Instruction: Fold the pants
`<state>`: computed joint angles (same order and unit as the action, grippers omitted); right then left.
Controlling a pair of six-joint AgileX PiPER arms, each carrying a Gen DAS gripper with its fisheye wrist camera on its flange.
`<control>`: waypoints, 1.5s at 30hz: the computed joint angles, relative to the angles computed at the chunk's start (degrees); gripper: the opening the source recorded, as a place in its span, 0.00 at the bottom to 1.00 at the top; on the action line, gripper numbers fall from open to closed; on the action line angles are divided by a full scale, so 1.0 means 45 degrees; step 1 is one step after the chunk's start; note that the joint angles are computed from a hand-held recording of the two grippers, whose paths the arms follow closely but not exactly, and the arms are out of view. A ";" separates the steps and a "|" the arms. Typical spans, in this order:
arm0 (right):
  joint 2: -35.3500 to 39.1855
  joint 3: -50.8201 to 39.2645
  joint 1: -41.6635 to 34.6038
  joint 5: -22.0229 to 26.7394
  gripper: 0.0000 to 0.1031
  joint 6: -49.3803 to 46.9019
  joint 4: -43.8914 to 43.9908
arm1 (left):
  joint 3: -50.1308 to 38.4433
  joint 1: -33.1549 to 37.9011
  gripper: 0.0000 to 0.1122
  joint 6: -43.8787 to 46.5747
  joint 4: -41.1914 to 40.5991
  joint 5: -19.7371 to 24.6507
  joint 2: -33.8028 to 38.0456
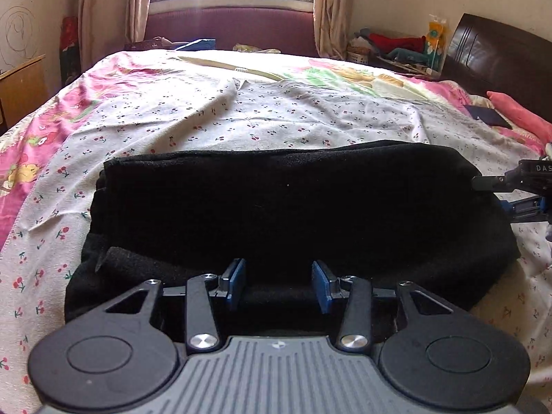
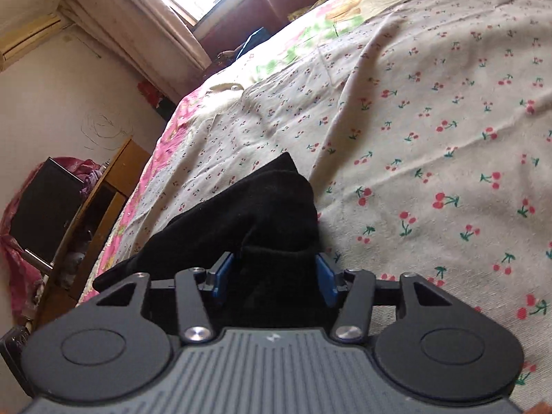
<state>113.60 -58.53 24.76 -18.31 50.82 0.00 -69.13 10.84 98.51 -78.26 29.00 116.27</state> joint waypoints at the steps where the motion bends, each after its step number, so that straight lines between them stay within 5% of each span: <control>1: 0.0198 0.0007 -0.0146 -0.0373 0.65 0.0807 -0.0757 | 0.0060 -0.0118 0.50 -0.0177 0.0232 -0.0208 -0.0144; 5: 0.0723 -0.0067 -0.0996 -0.2328 0.69 0.3928 -0.4116 | -0.0069 -0.0692 0.50 -0.0807 0.1003 -0.0983 -0.0342; 9: 0.1459 -0.1919 -0.1380 -0.1072 0.66 0.4811 -0.6268 | -0.0706 -0.1099 0.50 -0.2398 0.2586 -0.1352 -0.0114; 11: 0.1456 -0.2154 -0.1336 -0.0769 0.52 0.4389 -0.6484 | -0.0792 -0.1139 0.50 -0.2944 0.3208 -0.1355 -0.0177; 13: 0.1249 -0.2123 -0.1307 -0.0241 0.27 0.4681 -0.6832 | -0.0806 -0.1216 0.50 -0.3111 0.3551 -0.1446 -0.0232; 17: 0.1547 -0.2554 -0.1914 -0.1054 0.23 0.7203 -0.8449 | -0.0852 -0.1621 0.52 -0.3231 0.4269 -0.2005 -0.0097; 19: 0.2209 -0.3942 -0.2139 -0.0329 0.22 0.9211 -1.0487 | -0.0804 -0.1755 0.54 -0.2679 0.3986 -0.2350 0.0011; 23: 0.3393 -0.5854 -0.2266 0.0367 0.27 1.2772 -1.3865 | -0.1132 -0.1800 0.56 -0.4782 0.5570 -0.2200 -0.0048; 26: 0.2357 -0.4254 -0.2371 -0.0241 0.39 1.0478 -1.1791 | -0.0947 -0.1897 0.56 -0.3803 0.4940 -0.1878 -0.0651; 28: 0.1326 -0.2427 -0.2412 -0.1053 0.58 0.7986 -0.9642 | -0.1460 -0.2084 0.56 -0.3250 0.4438 -0.0974 -0.0733; 33: 0.0395 0.0147 -0.2748 -0.2938 0.63 0.6767 -0.9048 | -0.5383 -0.3157 0.57 -0.4845 0.4727 0.2803 0.1354; 35: 0.0719 0.0170 -0.3027 -0.3392 0.63 0.8069 -1.0478 | -0.7929 -0.3860 0.57 -0.6128 0.5625 0.4179 0.3039; 37: 0.1262 0.0366 -0.3286 -0.4893 0.54 0.8485 -1.1073 | -1.0476 -0.4509 0.57 -0.7816 0.6810 0.4992 0.4748; 40: 0.1535 0.0263 -0.2873 -0.4972 0.37 0.8086 -1.0331 | -1.2781 -0.5220 0.57 -0.9184 0.8734 0.3945 0.6217; 42: 0.1291 0.0048 -0.2419 -0.4562 0.36 0.7901 -1.0181 | -1.4365 -0.5233 0.61 -1.1331 1.0178 0.3148 0.7116; 45: 0.0559 0.0089 -0.1883 -0.3894 0.34 0.6969 -1.0173 | -1.6601 -0.5103 0.57 -1.4910 1.2933 0.3404 0.8425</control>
<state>116.12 -58.13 16.28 -35.83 82.18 -45.78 -143.84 -12.12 31.42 -20.06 44.32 154.18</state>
